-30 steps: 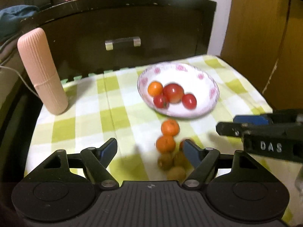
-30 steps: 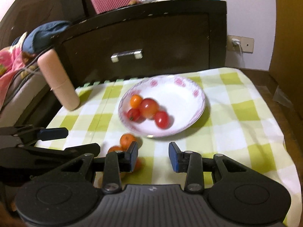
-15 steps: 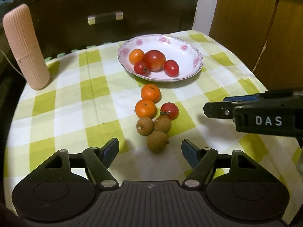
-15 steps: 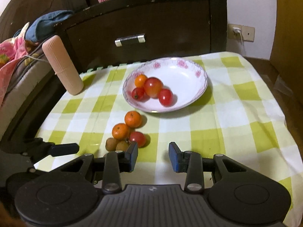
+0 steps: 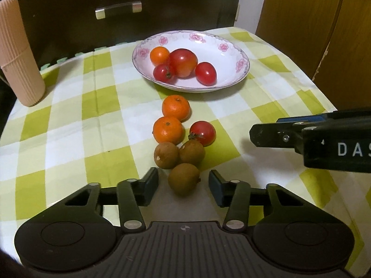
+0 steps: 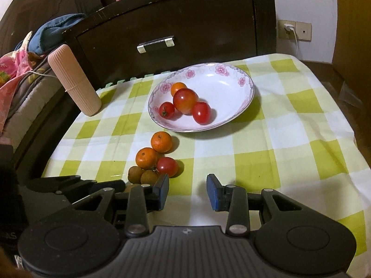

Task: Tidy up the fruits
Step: 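Move both open grippers back toward the remaining fruit on the cloth, then grasp a brown kiwi with the left gripper while the right gripper grasps another kiwi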

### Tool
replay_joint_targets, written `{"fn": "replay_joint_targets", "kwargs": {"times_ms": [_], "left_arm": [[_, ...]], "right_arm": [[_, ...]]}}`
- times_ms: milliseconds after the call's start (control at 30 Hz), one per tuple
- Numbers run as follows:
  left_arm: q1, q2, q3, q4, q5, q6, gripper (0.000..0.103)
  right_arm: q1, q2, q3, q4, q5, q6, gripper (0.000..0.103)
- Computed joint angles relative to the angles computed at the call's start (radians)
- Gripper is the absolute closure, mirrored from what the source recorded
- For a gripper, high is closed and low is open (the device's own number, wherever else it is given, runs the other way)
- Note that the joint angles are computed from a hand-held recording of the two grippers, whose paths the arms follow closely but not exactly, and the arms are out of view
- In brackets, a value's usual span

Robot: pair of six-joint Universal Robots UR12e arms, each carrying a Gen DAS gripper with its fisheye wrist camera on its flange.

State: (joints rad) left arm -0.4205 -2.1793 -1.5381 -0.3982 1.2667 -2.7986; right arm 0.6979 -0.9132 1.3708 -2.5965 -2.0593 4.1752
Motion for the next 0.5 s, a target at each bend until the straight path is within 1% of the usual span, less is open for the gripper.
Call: {"fn": "replay_joint_targets", "kwargs": {"times_ms": [67, 167, 233, 367, 500], "left_arm": [[-0.003, 0.000, -0.002, 0.012, 0.020, 0.005, 0.059], [0.005, 0.002, 0.001, -0.007, 0.001, -0.009, 0.066], [0.008, 0.006, 0.001, -0.020, 0.000, -0.013, 0.066], [0.012, 0.020, -0.013, -0.031, 0.024, -0.005, 0.067], [0.021, 0.036, -0.024, -0.048, 0.048, -0.016, 0.067]], "right_arm": [[-0.001, 0.001, -0.001, 0.005, 0.004, 0.006, 0.069], [-0.002, 0.003, -0.003, 0.004, 0.010, 0.008, 0.069], [-0.002, 0.005, -0.006, 0.006, 0.015, 0.004, 0.069], [-0.005, 0.011, -0.012, 0.006, 0.037, -0.005, 0.069], [-0.009, 0.021, -0.020, -0.018, 0.075, -0.023, 0.069]]}}
